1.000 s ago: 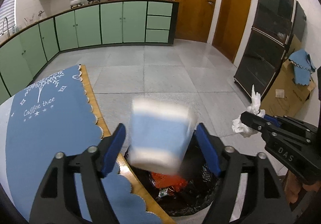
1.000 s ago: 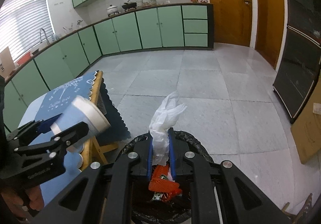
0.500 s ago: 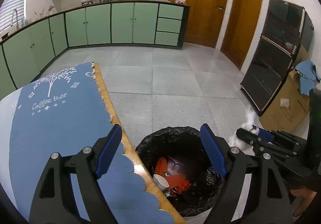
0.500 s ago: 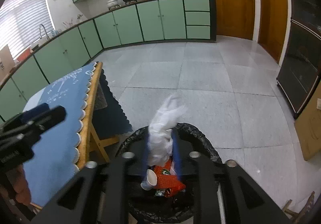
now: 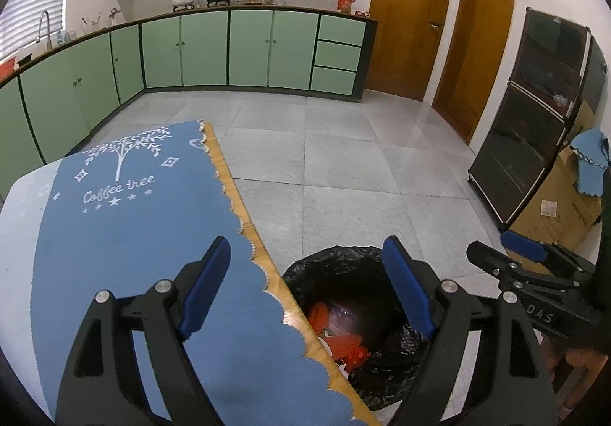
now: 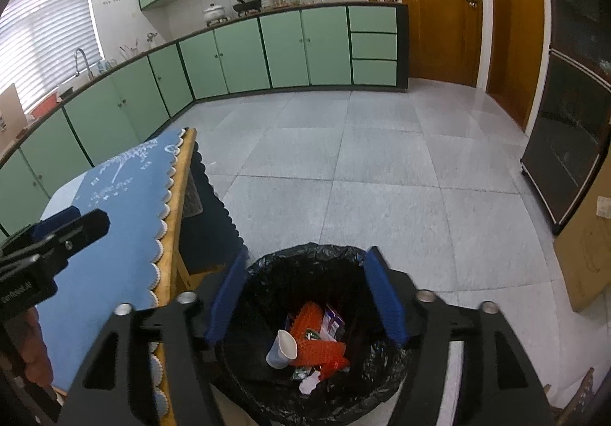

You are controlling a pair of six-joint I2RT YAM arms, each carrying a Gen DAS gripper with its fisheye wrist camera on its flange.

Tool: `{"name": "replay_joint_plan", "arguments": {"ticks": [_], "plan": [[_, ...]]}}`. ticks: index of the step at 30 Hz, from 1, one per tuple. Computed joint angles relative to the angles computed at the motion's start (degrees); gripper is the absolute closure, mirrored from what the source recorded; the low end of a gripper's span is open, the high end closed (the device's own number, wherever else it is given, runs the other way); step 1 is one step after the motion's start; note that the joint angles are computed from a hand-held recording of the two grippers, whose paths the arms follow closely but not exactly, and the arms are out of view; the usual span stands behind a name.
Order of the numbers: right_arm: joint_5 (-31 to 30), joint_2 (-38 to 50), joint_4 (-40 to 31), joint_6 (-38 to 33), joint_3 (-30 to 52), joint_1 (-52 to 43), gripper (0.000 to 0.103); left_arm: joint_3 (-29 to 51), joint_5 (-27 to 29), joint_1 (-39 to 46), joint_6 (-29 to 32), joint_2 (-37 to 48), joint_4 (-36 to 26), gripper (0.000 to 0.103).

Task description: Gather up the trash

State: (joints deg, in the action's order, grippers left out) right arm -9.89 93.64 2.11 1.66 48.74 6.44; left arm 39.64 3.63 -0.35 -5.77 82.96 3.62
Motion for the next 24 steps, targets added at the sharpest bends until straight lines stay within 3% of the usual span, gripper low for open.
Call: {"name": "replay_joint_plan", "arguments": {"ticks": [2, 9, 24], "plan": [[0.41, -1.47, -0.32, 0.43, -0.3, 0.31, 0.02, -0.62, 0.66, 0.82, -0.02, -1.65, -1.03, 0.022], [-0.28, -6.23, -3.14, 0.64, -0.47, 0.31, 0.007, -2.54, 1.22, 3.3, 0.08, -8.53, -5.57, 0.018], [-2.4, -21.91, -13.93, 1.32, -0.84, 3.54, 0.006, -4.57, -2.26, 4.44, 1.37, -28.93, -17.16, 0.012]]}}
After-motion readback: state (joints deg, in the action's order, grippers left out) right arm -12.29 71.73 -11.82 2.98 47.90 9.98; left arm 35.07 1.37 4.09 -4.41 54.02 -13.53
